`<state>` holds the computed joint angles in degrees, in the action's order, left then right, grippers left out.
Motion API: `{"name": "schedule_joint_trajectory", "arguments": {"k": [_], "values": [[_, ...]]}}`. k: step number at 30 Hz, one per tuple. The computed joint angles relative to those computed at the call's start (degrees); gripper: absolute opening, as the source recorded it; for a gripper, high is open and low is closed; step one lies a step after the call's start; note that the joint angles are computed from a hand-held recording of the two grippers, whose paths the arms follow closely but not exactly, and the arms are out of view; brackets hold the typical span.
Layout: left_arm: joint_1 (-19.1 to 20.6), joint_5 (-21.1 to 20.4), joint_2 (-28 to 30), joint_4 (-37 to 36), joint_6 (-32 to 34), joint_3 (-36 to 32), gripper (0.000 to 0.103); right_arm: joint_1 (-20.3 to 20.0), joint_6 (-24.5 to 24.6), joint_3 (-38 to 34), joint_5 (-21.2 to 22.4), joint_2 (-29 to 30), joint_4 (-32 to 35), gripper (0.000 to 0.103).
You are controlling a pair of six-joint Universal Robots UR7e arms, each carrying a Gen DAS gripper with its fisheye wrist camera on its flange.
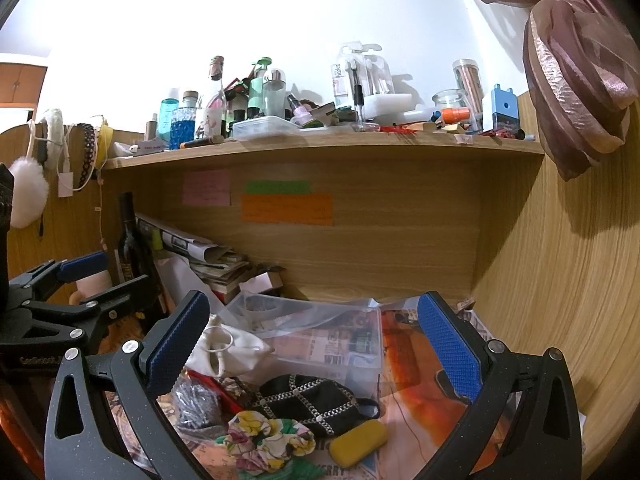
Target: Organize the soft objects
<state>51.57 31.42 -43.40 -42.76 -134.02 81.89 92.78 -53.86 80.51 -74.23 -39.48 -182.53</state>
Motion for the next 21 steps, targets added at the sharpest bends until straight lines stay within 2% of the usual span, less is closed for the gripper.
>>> {"name": "schedule_joint_trajectory", "arguments": {"k": [13, 21], "values": [[0.3, 0.0, 0.2, 1.5, -1.4, -0.7, 0.103, 0.0, -0.1, -0.4, -0.2, 0.2, 0.4, 0.103], [2.5, -0.1, 3.1, 16.1, -11.6, -7.3, 0.103, -0.2, -0.5, -3.5, -5.0, 2.5, 2.6, 0.103]]}}
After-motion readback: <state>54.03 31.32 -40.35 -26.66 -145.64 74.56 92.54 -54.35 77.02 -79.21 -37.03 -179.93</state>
